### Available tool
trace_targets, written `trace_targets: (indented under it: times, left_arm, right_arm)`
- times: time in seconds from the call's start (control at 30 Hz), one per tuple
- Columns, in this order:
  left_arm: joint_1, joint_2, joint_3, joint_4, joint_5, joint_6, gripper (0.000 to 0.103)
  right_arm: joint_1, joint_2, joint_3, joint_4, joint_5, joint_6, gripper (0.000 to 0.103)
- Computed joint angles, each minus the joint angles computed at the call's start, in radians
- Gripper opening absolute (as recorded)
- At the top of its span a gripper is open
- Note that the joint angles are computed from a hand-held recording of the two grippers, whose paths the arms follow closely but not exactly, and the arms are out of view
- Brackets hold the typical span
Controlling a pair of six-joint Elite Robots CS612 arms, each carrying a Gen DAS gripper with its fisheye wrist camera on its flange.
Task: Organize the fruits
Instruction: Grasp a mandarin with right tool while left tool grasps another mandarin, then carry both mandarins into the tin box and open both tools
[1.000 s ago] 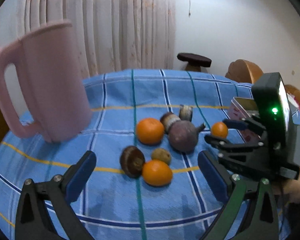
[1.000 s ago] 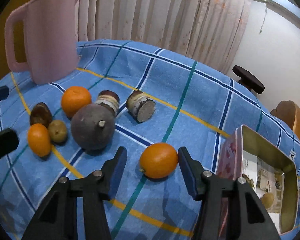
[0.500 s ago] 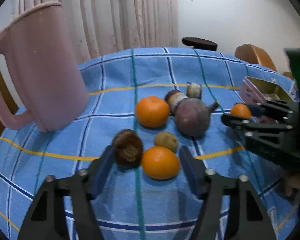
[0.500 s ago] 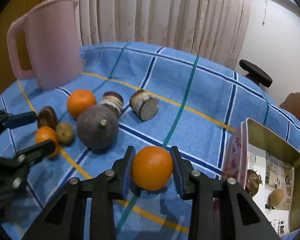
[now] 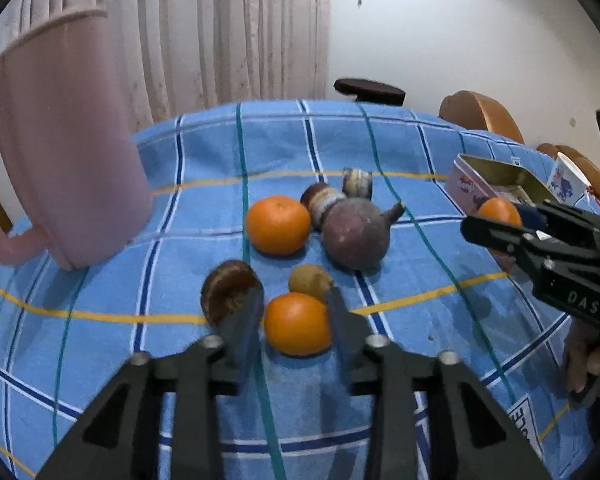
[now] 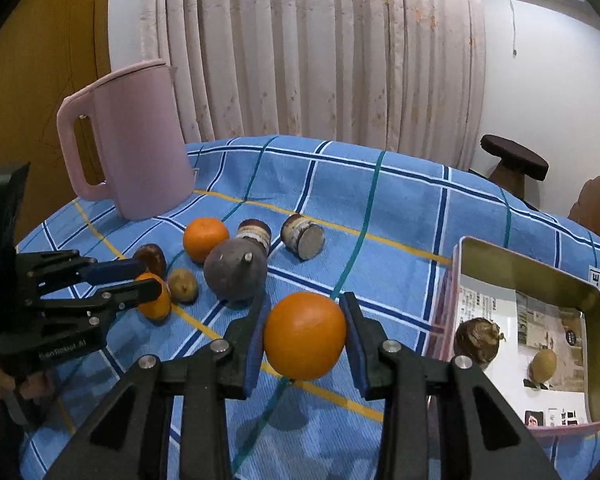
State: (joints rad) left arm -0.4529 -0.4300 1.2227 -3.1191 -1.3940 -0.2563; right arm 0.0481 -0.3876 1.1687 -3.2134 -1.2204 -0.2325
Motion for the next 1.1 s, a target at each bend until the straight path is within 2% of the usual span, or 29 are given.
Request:
trace_targets:
  times: [0.07, 0.17, 0.27, 0.33, 0.37, 0.53, 0.63, 0.7, 0.8, 0.9, 1.03, 1.1]
  left_arm:
    - [0.001, -0.001, -0.001, 0.025, 0.007, -0.024, 0.067]
    - [-0.008, 0.006, -0.009, 0.040, 0.063, -0.021, 0.066]
    - [-0.018, 0.011, -0.016, 0.056, 0.117, 0.010, 0.062]
    - [-0.020, 0.011, -0.013, 0.044, 0.113, 0.026, 0.054]
    - [-0.014, 0.010, -0.012, 0.037, 0.072, 0.031, 0.045]
    - [-0.009, 0.010, -0.008, 0.011, 0.059, 0.009, 0.044]
    - [-0.006, 0.010, 0.004, -0.066, 0.054, -0.009, 0.044]
    - [-0.003, 0.010, 0.014, -0.150, 0.041, -0.030, 0.044]
    - [-0.008, 0.016, 0.019, -0.251, 0.060, -0.057, 0.044]
    - [-0.015, 0.025, 0.009, -0.309, 0.054, -0.071, 0.045]
    - [-0.034, 0.033, -0.017, -0.339, 0.072, -0.039, 0.045]
    - [-0.043, 0.040, -0.040, -0.335, 0.055, -0.032, 0.045]
  right_arm:
    - [-0.002, -0.002, 0.002, 0.008, 0.003, 0.002, 0.038]
    - [-0.003, -0.005, 0.007, 0.000, 0.001, 0.001, 0.038]
    - [-0.002, -0.004, 0.007, 0.001, -0.001, -0.001, 0.038]
    - [-0.002, -0.004, 0.007, 0.001, 0.001, 0.001, 0.038]
    - [-0.002, -0.004, 0.008, -0.002, 0.004, 0.005, 0.038]
    - [-0.008, -0.004, 0.011, -0.031, 0.027, 0.024, 0.038]
    - [-0.012, -0.007, 0.017, -0.058, 0.042, 0.039, 0.038]
    - [-0.016, -0.008, 0.022, -0.082, 0.058, 0.049, 0.038]
    - [-0.025, -0.011, 0.032, -0.124, 0.092, 0.070, 0.038]
    - [-0.034, -0.015, 0.041, -0.162, 0.110, 0.102, 0.038]
    - [-0.043, -0.020, 0.054, -0.208, 0.073, 0.113, 0.038]
    - [-0.049, -0.021, 0.057, -0.222, 0.053, 0.120, 0.038]
